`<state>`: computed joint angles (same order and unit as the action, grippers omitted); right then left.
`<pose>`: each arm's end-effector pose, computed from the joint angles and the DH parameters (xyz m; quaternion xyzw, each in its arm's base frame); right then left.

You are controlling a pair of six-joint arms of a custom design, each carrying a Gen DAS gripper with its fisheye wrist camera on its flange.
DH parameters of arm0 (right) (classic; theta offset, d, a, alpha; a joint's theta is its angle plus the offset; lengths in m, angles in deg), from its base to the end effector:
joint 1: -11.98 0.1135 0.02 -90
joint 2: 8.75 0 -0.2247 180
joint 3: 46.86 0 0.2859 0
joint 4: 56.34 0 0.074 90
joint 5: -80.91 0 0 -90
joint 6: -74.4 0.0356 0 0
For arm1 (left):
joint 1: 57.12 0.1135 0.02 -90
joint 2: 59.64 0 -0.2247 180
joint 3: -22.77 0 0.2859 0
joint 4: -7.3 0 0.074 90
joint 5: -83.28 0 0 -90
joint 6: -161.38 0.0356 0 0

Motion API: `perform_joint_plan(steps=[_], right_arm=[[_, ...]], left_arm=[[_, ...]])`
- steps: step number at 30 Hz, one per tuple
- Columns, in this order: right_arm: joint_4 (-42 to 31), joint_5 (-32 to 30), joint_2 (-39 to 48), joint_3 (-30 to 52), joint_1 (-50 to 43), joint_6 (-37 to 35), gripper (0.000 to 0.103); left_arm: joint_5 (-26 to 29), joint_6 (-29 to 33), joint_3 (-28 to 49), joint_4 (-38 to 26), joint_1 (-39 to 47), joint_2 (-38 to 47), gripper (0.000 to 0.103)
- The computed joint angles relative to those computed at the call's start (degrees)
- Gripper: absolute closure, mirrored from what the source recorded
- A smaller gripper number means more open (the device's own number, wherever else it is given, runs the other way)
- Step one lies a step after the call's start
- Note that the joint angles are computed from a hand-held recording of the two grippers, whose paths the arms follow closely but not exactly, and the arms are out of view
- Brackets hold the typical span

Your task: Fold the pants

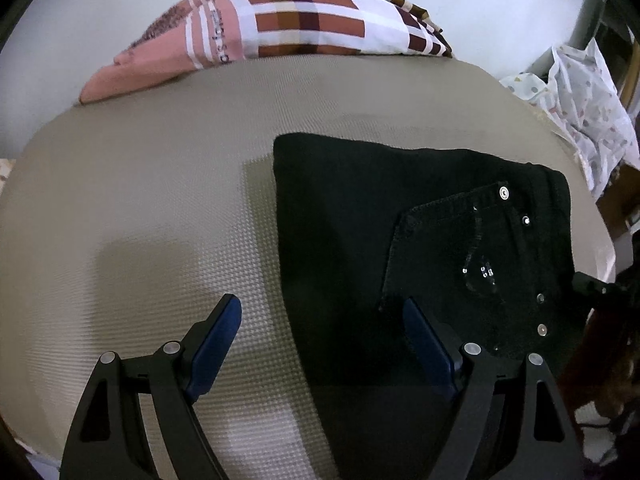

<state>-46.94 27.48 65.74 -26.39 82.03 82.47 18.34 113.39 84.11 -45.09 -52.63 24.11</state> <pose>0.0885 0.1816 0.0266 0.3295 0.8207 0.3343 0.3258 0.2880 0.0075 0.1253 0.3384 0.9070 -0.1466 0.2035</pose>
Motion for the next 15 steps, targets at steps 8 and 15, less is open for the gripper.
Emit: perform_joint_plan(steps=[8, 15], right_arm=[[-13.4, 5.1, -12.4, -0.3, 1.3, -3.9, 0.051], [-19.2, 0.5, -19.1, -3.2, -4.4, -6.5, 0.047]], left_arm=[[0.1, 0.4, 3.0, -1.7, -1.0, 4.3, 0.02], [1.0, 1.1, 5.5, -4.2, -1.6, 7.5, 0.019]])
